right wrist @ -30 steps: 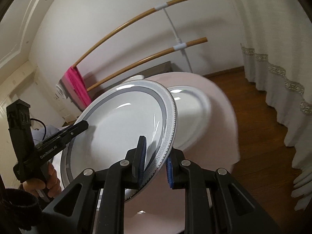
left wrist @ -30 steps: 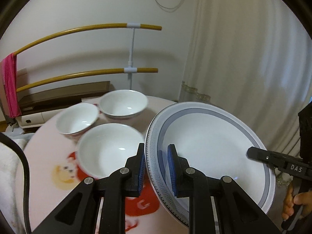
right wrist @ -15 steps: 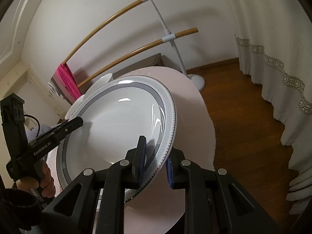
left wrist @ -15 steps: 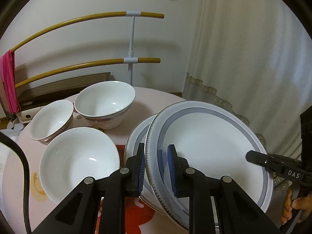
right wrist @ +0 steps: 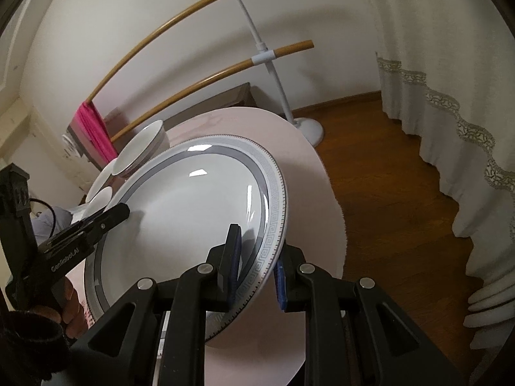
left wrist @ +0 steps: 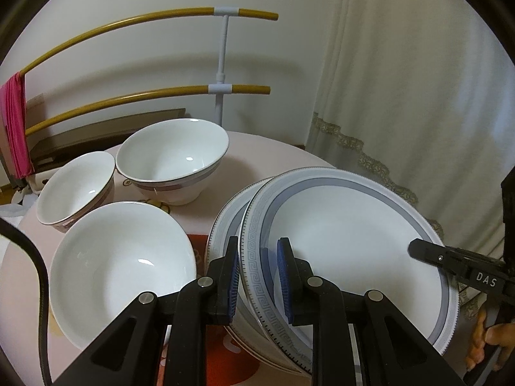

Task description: Organize plates and bowls

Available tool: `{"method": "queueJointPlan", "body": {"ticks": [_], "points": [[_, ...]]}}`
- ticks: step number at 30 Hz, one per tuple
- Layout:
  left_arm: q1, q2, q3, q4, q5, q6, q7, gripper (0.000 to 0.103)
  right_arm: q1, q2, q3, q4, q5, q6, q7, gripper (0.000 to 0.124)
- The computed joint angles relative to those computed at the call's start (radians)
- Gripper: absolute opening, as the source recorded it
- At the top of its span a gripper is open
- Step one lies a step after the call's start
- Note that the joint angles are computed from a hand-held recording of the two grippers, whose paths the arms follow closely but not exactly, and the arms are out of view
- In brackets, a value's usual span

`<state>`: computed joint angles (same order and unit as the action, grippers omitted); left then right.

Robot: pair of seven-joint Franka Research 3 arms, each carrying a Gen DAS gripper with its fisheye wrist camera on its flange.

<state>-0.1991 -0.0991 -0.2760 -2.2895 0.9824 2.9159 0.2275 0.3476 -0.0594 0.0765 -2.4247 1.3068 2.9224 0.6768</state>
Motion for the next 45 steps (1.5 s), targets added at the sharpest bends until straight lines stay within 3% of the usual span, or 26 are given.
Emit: {"method": "queueJointPlan", "body": {"ticks": [6,15,35,39,45], "points": [[-0.003,0.018,0.008,0.011,-0.016,0.001,0.013,0.018,0.015,-0.006,0.024,-0.024,-0.193,0.071,0.228,0.021],[-0.013,0.018,0.007,0.018,-0.034,-0.036,0.019,0.019,-0.001,0.025,0.024,-0.026,-0.586,0.104,0.619,0.025],[-0.014,-0.014,-0.003,-0.003,-0.069,-0.056,0.038,0.018,-0.021,0.068,0.013,-0.012,-0.961,0.115,0.986,0.033],[-0.011,-0.016,-0.003,-0.006,-0.077,-0.051,0.044,0.018,-0.019,0.062,0.02,-0.019,-0.874,0.121,0.933,0.033],[-0.007,-0.015,-0.004,-0.007,-0.078,-0.049,0.047,0.018,-0.006,0.045,0.023,-0.025,-0.583,0.112,0.747,0.039]]}}
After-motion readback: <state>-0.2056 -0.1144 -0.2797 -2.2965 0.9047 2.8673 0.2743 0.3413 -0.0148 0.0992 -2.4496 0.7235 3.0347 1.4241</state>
